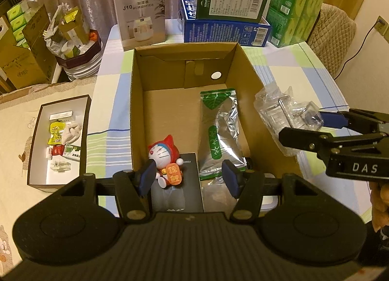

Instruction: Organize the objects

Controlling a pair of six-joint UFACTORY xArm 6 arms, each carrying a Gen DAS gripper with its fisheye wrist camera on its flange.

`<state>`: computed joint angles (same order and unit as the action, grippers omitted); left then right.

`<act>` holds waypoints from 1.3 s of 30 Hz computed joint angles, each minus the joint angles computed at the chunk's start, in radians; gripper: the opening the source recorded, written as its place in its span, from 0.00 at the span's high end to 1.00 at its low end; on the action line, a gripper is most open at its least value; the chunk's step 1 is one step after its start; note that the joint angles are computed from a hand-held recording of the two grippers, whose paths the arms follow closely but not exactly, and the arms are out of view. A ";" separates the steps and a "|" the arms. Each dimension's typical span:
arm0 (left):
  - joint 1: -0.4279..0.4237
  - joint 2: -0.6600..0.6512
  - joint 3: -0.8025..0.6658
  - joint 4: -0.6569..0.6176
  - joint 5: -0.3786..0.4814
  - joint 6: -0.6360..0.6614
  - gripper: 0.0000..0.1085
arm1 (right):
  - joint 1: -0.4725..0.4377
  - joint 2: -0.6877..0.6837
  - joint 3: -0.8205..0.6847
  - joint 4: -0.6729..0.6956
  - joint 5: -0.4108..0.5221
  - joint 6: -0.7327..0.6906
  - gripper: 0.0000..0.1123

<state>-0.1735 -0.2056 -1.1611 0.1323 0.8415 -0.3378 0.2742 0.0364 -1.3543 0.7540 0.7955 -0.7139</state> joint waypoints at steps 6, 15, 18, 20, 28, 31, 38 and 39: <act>0.011 -0.004 0.008 -0.011 -0.007 0.017 0.43 | -0.002 0.034 -0.036 0.051 0.007 0.008 0.37; 0.001 -0.024 0.038 0.015 -0.007 -0.001 0.31 | -0.035 0.021 -0.036 0.062 -0.008 0.018 0.34; -0.011 -0.041 0.062 0.032 -0.023 -0.017 0.23 | -0.049 -0.005 -0.009 0.053 0.003 0.013 0.34; -0.020 -0.050 0.072 0.037 -0.023 -0.022 0.22 | -0.058 -0.027 0.013 0.047 0.009 0.013 0.34; -0.061 -0.126 0.129 0.104 -0.036 -0.157 0.11 | -0.070 -0.155 0.132 0.020 0.018 -0.031 0.34; -0.083 -0.165 0.155 0.133 -0.027 -0.199 0.08 | -0.072 -0.206 0.179 -0.007 0.010 -0.028 0.34; -0.155 -0.257 0.206 0.247 0.031 -0.328 0.06 | -0.089 -0.314 0.272 -0.070 0.006 -0.002 0.32; -0.167 -0.269 0.212 0.260 0.039 -0.345 0.06 | -0.092 -0.330 0.285 -0.076 0.007 0.002 0.32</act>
<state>-0.3402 -0.4745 -0.9493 0.3920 0.8807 -0.6824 0.1820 -0.2938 -1.0688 0.6785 0.8025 -0.7121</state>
